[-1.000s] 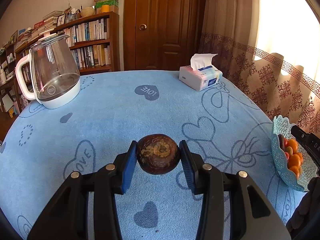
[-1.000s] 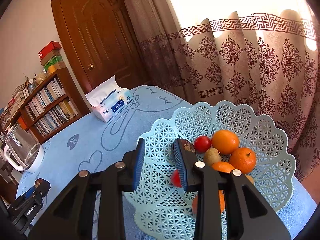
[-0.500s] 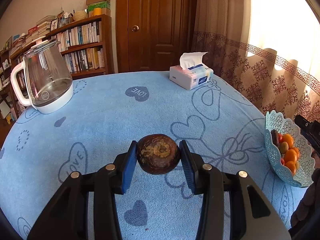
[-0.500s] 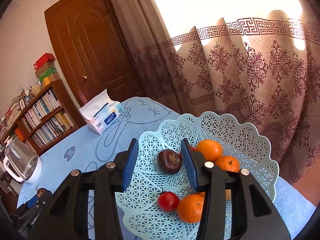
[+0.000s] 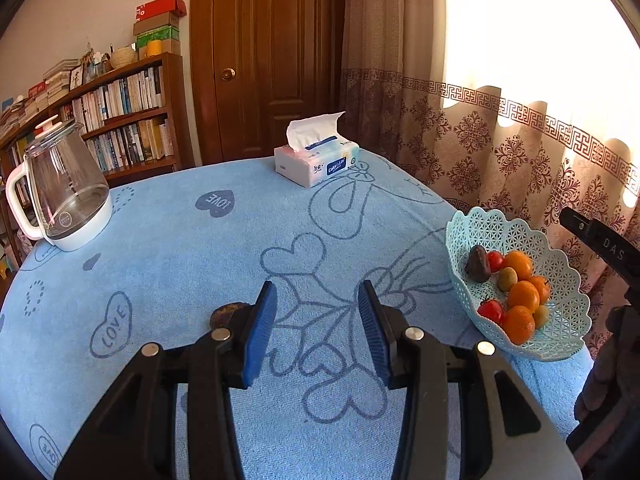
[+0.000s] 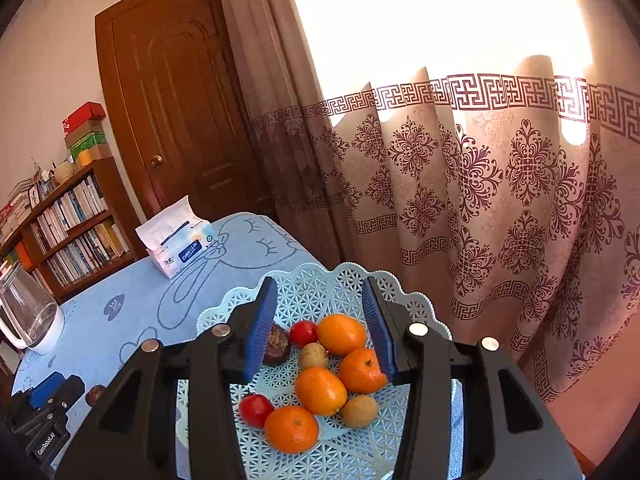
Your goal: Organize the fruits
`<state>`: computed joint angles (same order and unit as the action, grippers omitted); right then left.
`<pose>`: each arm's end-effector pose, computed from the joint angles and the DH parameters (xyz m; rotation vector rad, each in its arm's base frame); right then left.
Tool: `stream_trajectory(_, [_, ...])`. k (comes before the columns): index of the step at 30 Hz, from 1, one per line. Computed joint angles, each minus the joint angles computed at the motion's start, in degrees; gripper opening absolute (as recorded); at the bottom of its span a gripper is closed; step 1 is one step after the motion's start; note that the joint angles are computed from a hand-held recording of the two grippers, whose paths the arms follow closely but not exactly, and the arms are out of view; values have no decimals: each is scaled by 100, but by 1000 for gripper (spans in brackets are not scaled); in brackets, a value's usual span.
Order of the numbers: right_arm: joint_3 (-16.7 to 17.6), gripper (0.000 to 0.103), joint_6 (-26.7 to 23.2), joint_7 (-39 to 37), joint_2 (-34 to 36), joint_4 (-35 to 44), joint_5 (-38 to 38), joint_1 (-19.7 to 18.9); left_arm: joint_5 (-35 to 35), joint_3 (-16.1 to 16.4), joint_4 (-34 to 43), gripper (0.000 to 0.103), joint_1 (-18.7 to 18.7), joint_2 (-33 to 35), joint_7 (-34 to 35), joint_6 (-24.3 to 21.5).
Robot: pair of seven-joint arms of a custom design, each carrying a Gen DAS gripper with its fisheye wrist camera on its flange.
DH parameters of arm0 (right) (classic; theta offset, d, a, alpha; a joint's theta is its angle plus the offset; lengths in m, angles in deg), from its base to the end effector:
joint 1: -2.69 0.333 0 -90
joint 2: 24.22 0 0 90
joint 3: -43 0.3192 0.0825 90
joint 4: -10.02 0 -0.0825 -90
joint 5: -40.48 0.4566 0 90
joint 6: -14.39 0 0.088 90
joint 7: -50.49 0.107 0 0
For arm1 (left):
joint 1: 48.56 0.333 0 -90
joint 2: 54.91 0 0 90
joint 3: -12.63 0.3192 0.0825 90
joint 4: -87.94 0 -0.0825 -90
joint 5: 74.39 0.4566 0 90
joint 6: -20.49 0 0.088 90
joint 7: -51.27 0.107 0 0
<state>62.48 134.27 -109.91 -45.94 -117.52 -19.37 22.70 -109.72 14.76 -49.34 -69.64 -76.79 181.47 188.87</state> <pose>0.4362 0.3232 0.5489 -0.8816 2.0683 -1.0652 0.5223 -0.1384 0.5330 -1.2550 2.0726 -1.0914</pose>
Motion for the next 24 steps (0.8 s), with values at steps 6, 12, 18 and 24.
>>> stream_trajectory(6, [-13, 46, 107, 81, -282, -389, 37, -20, 345, -184, -156, 54, 397, -120, -648, -344])
stream_trajectory(12, [39, 46, 324, 211, -340, -500, -45, -114, 964, -421, -330, 67, 849, -134, -1370, -505])
stream_trajectory(18, [93, 46, 358, 222, -299, -481, -100, -126, 1529, -538, -56, 72, 1068, 306, -1906, -270])
stream_trajectory(24, [128, 53, 231, 298, -274, -452, -196, -96, 1998, -667, 679, 69, 1370, 1082, -2405, -658])
